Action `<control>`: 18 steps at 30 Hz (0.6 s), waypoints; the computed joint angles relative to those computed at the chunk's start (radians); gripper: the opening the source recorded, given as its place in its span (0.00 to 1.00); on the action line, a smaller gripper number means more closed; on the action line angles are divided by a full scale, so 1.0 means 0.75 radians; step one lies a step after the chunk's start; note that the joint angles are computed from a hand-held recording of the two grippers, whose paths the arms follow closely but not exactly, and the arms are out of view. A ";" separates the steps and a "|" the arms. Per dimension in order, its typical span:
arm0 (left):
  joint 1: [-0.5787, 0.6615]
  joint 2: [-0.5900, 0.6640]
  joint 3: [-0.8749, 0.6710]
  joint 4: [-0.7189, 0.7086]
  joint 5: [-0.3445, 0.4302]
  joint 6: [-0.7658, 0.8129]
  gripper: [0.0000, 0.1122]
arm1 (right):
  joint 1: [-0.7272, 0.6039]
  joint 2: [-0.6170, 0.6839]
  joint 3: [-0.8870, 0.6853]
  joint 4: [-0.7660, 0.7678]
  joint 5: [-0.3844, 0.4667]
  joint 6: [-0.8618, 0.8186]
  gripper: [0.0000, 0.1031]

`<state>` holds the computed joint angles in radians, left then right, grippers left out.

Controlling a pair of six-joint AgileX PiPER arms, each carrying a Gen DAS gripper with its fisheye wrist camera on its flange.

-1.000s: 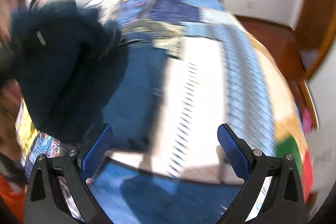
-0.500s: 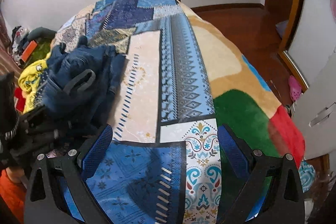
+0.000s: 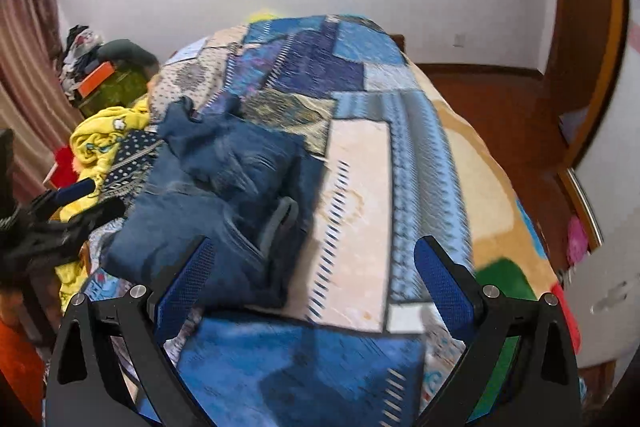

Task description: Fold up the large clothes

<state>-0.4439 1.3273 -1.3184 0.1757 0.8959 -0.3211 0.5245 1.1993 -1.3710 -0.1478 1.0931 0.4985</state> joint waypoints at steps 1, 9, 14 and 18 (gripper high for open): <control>0.075 0.045 -0.030 -0.057 0.001 0.062 0.88 | 0.017 0.033 -0.023 -0.005 -0.014 0.001 0.96; 0.288 0.415 -0.311 -0.260 0.076 0.274 0.88 | 0.030 0.219 -0.061 0.009 -0.115 -0.014 0.96; 0.250 0.663 -0.597 -0.217 0.137 0.265 0.88 | -0.083 0.242 0.039 0.123 -0.166 -0.101 0.97; 0.177 0.898 -0.971 -0.139 0.244 0.174 0.88 | -0.266 0.178 0.189 0.381 -0.222 -0.223 1.00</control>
